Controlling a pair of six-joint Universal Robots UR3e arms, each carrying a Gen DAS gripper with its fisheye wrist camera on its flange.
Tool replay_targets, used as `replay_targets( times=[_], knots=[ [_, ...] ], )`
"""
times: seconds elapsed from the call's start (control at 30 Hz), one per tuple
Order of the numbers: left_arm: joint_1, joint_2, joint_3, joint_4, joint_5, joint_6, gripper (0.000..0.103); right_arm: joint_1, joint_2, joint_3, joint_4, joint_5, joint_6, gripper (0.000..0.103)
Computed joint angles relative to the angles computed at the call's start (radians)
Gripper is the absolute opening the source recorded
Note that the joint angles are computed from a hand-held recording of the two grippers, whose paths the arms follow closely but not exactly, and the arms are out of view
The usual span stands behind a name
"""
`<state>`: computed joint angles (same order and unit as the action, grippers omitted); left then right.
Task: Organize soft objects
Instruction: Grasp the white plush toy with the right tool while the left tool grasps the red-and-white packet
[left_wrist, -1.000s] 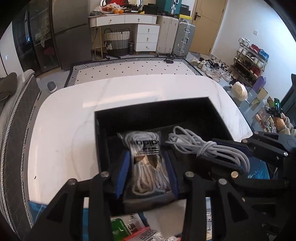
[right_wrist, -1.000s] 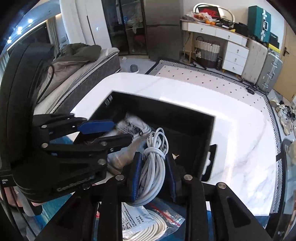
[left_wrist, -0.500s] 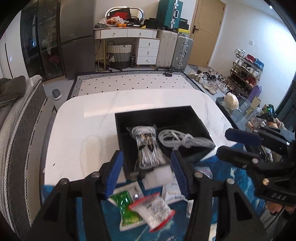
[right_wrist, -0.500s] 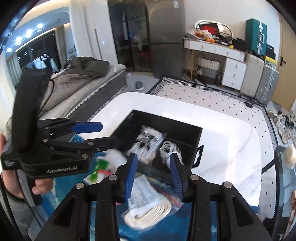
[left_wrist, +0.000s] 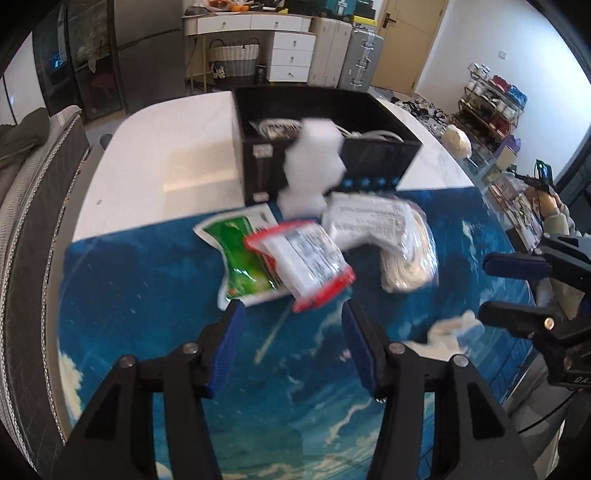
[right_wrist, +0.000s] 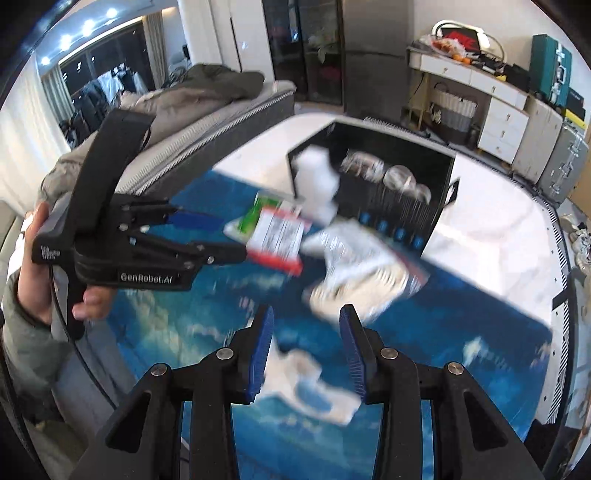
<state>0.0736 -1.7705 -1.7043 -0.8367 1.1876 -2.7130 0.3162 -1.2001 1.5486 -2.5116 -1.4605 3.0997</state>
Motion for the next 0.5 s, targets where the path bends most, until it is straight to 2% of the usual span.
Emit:
replay_targets(
  times=[0.1, 0.2, 0.27, 0.37, 0.5],
  knots=[
    [-0.02, -0.001, -0.018, 0.012, -0.001, -0.014, 0.054, 0.023, -0.022, 0.063, 0.004, -0.023, -0.019, 0.038],
    [-0.056, -0.039, 0.026, 0.029, 0.02, -0.045, 0.055, 0.027, -0.046, 0.119, -0.008, 0.003, -0.014, 0.039],
    [-0.086, -0.091, 0.095, 0.024, 0.041, -0.077, 0.056, 0.032, -0.046, 0.137, -0.017, 0.005, -0.018, 0.052],
    [-0.116, -0.171, 0.205, 0.002, 0.064, -0.116, 0.059, 0.042, -0.032, 0.139, -0.03, -0.016, -0.021, 0.055],
    [-0.148, -0.241, 0.271, 0.007, 0.123, -0.129, 0.058, 0.056, 0.019, 0.093, 0.004, -0.01, -0.05, 0.058]
  ],
)
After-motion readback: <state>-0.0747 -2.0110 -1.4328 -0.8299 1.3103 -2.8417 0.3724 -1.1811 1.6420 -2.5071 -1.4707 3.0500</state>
